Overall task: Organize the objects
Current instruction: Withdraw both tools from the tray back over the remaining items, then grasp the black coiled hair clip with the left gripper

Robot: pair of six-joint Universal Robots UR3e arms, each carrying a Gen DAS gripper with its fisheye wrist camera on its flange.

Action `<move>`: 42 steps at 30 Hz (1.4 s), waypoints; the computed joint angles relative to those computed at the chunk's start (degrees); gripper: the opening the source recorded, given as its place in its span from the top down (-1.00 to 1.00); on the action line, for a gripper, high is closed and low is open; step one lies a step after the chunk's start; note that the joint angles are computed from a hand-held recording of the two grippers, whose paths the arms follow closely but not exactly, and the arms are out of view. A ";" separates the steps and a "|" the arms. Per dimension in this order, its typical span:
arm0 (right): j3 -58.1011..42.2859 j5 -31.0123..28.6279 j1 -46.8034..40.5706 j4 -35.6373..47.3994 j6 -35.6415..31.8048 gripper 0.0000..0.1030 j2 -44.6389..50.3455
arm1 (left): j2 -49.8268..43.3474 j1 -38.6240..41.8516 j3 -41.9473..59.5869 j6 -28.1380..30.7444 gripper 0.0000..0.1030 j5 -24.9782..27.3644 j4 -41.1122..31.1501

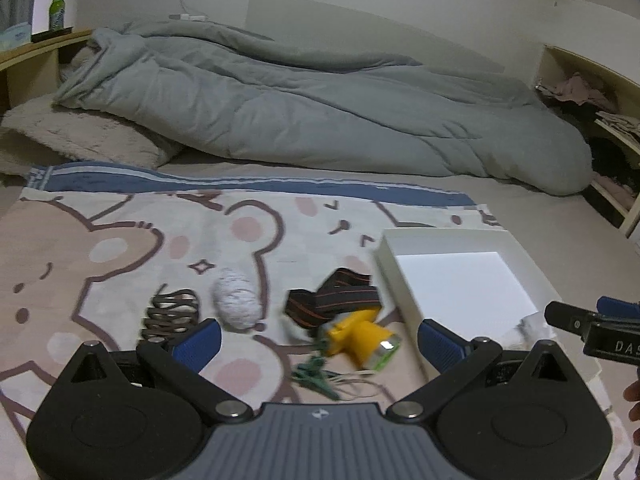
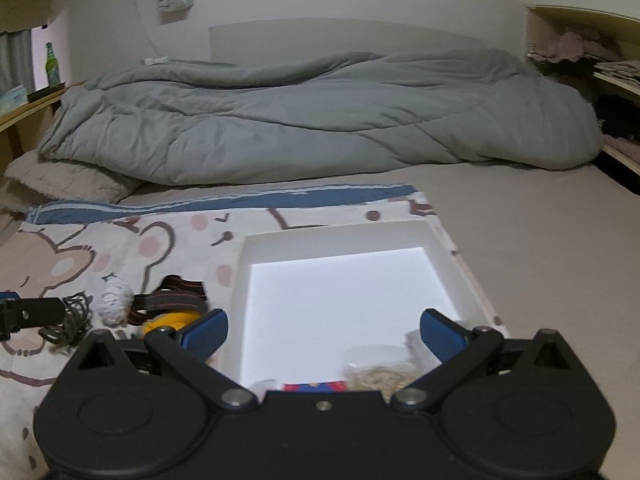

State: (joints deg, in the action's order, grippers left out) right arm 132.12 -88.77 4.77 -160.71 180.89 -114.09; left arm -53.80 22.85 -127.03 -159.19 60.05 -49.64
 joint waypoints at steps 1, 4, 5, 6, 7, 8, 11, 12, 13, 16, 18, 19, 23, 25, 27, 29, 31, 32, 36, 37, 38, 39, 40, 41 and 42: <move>-0.49 -0.64 1.26 -0.62 0.52 -1.00 1.06 | 0.62 1.34 -0.16 1.00 -1.00 -0.47 -0.84; -2.14 -2.50 4.87 -2.37 1.58 -1.00 4.47 | 2.65 6.22 -0.35 4.52 -1.00 -2.56 -4.44; -2.69 -3.11 6.05 -2.96 1.89 -1.00 5.61 | 3.34 7.93 -0.37 5.68 -1.00 -3.27 -5.73; -3.44 -3.76 7.16 -3.35 2.29 -1.00 6.80 | 3.94 9.36 -0.30 6.74 -1.00 -3.90 -6.94; -4.02 -4.29 8.13 -3.73 2.59 -1.00 7.78 | 4.47 10.66 -0.28 7.71 -1.00 -4.46 -7.96; -4.58 -4.72 8.99 -4.05 2.83 -1.00 8.70 | 4.95 12.04 -0.23 8.81 -1.00 -5.01 -9.01; -6.09 -5.92 11.40 -4.97 3.13 -1.00 11.27 | 5.75 14.66 -0.19 11.08 -1.00 -6.00 -10.81; -6.57 -6.26 12.09 -5.23 3.17 -1.00 12.04 | 5.88 15.37 -0.12 11.74 -1.00 -6.24 -11.28; -7.03 -6.60 12.81 -5.52 3.30 -1.00 12.80 | 6.12 16.11 -0.13 12.44 -1.00 -6.53 -11.78; -8.59 -7.09 14.55 -5.97 3.65 -1.00 14.83 | 6.42 17.59 -0.23 13.99 -1.00 -6.98 -12.56; -9.76 -7.60 15.91 -6.30 3.85 -1.00 16.34 | 6.40 18.36 -0.32 14.68 -1.00 -7.24 -12.64; -10.21 -7.81 16.50 -6.59 3.90 -1.00 17.03 | 6.33 18.67 -0.36 14.93 -1.00 -7.39 -12.60; -11.87 -8.06 18.45 -7.80 3.99 -1.00 19.49 | 6.30 19.83 -0.81 15.79 -1.00 -7.92 -12.27; -12.35 -8.14 19.15 -8.43 3.94 -1.00 20.38 | 5.95 19.77 -1.13 15.75 -1.00 -7.72 -11.28; -12.74 -8.30 19.64 -9.21 3.89 -1.00 21.26 | 5.48 19.46 -1.59 15.44 -1.00 -7.39 -9.73; -12.77 -7.99 19.62 -10.05 4.00 -1.00 21.74 | 4.88 19.08 -1.88 14.96 -1.00 -7.06 -8.24; -12.64 -7.54 19.31 -10.83 4.36 -1.00 22.07 | 4.15 18.65 -2.07 13.97 -1.00 -6.88 -6.62; -12.66 -7.54 19.20 -11.12 4.47 -1.00 22.26 | 3.67 18.46 -2.08 13.40 -1.00 -6.92 -5.83; -12.97 -8.51 19.41 -12.47 4.23 -1.00 23.75 | 0.95 17.37 -1.41 11.43 -0.98 -6.79 -3.54; -13.23 -9.15 19.69 -12.82 3.68 -1.00 24.29 | -0.22 16.75 -1.08 10.88 -0.97 -6.36 -2.75; -13.71 -9.74 19.94 -12.75 3.03 -1.00 24.83 | -1.55 15.90 -0.75 10.20 -0.97 -5.57 -1.60; -14.44 -10.59 20.42 -12.38 2.36 -1.00 25.48 | -2.88 15.13 -0.48 9.71 -0.95 -4.84 -0.46; -14.77 -10.45 20.44 -12.17 1.45 -0.99 25.70 | -4.05 14.53 -0.19 9.56 -0.92 -4.27 0.34; -14.92 -9.51 20.19 -12.38 0.22 -0.97 25.92 | -5.45 13.82 0.19 9.37 -0.85 -3.58 1.28; -15.05 -8.46 19.80 -12.32 -0.69 -0.87 25.93 | -6.72 13.26 0.56 9.12 -0.83 -2.94 2.09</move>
